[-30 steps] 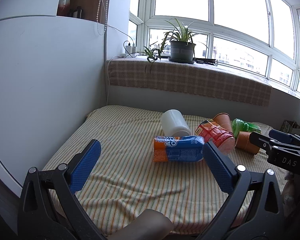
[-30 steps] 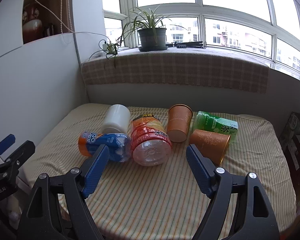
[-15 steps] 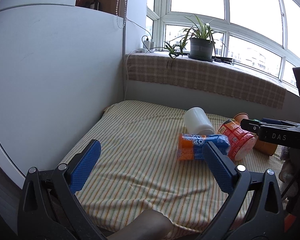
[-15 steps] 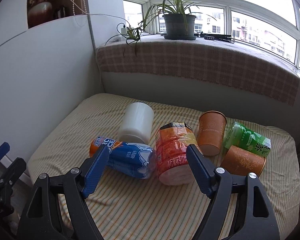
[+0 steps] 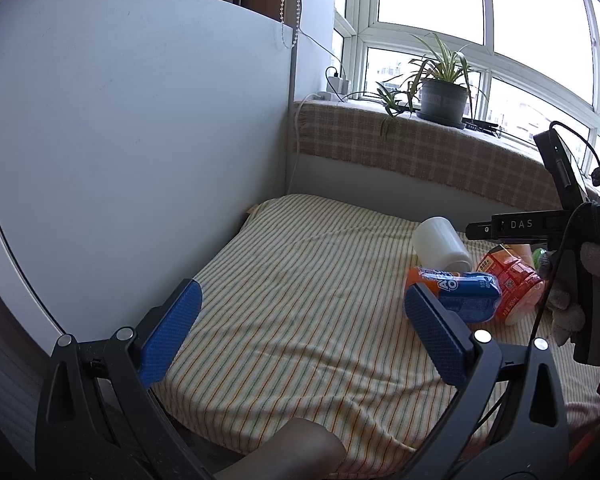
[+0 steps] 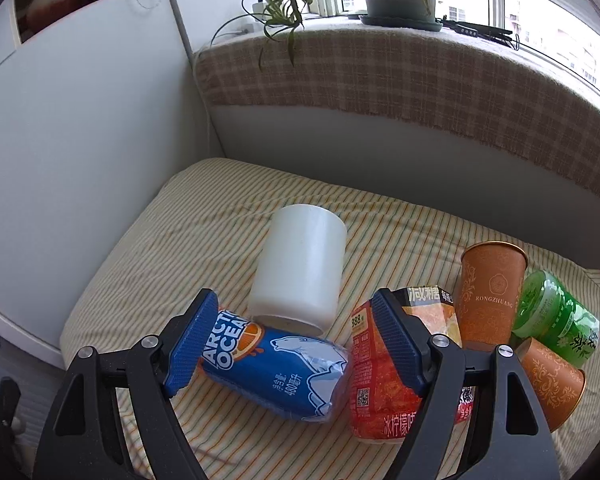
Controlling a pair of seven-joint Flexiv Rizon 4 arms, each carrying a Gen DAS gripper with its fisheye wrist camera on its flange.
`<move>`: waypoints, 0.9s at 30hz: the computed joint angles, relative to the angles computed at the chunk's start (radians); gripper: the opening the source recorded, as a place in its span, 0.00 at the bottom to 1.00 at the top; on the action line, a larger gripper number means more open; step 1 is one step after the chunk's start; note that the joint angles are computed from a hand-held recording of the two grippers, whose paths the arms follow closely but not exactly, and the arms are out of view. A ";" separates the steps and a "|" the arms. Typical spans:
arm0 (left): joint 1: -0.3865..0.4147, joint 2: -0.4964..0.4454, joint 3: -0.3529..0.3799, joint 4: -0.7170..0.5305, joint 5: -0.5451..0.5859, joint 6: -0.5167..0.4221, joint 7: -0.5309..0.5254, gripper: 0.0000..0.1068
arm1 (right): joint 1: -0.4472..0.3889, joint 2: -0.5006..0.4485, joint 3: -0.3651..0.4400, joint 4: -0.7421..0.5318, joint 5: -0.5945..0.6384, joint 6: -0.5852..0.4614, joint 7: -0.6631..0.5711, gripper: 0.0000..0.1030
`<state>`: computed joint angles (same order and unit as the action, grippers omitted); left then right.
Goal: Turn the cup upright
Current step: 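Move the right tool toward the white cup lying on its side, then close the right gripper on the white cup and lift it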
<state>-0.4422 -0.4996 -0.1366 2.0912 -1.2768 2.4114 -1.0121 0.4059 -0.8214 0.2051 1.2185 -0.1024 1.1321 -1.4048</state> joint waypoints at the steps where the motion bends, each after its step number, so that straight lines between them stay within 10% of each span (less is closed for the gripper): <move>1: 0.001 0.004 0.001 0.007 -0.004 0.000 -0.005 0.96 | -0.001 -0.020 0.006 -0.039 0.002 -0.043 0.003 0.77; 27: 0.031 0.040 0.016 0.077 -0.012 -0.010 -0.070 0.96 | 0.129 -0.468 -0.093 -0.895 0.030 -0.711 -0.028 0.77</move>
